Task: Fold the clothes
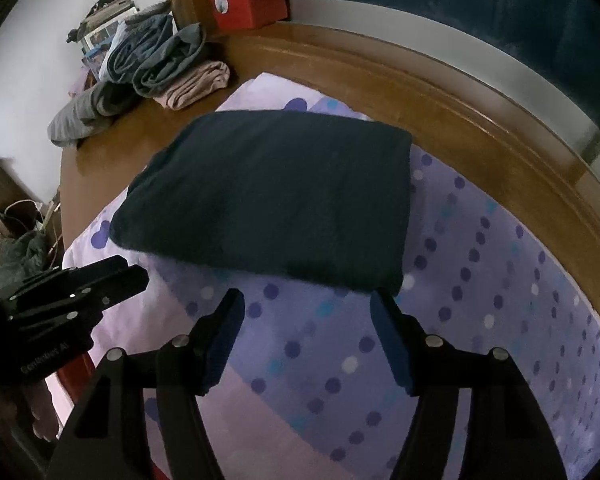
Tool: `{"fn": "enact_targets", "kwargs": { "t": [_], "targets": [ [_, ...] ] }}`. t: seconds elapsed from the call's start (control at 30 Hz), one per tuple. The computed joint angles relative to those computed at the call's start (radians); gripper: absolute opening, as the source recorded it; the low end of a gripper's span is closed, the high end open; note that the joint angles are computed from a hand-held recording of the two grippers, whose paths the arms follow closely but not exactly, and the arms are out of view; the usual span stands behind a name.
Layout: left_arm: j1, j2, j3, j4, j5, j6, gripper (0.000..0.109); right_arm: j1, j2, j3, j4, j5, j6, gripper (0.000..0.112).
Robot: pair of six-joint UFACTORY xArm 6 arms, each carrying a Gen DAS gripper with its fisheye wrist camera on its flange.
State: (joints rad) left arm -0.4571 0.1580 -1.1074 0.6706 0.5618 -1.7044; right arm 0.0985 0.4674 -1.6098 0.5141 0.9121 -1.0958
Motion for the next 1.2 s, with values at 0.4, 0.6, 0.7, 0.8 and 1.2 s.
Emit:
{"fn": "enact_targets", "kwargs": {
  "t": [0.4,0.6,0.7,0.8,1.2],
  "targets": [
    [-0.026,0.018,-0.035,-0.038,0.082,0.083,0.043,0.011,-0.059,0.096,-0.034,-0.028,0.042,0.068],
    [-0.034,0.033,-0.060,-0.058,0.109,0.099,0.043,0.018,-0.088,0.145,-0.039,-0.083,0.027,0.068],
    [-0.037,0.050,-0.083,-0.067,0.128,0.108,0.043,0.020,-0.099,0.166,-0.036,-0.110,0.011,0.068],
    [-0.046,0.065,-0.107,-0.071,0.161,0.111,0.043,0.018,-0.098,0.171,-0.038,-0.115,0.003,0.068],
    [-0.071,0.079,-0.144,-0.073,0.243,0.087,0.043,0.008,-0.075,0.143,-0.013,-0.087,-0.039,0.068]
  ]
}}
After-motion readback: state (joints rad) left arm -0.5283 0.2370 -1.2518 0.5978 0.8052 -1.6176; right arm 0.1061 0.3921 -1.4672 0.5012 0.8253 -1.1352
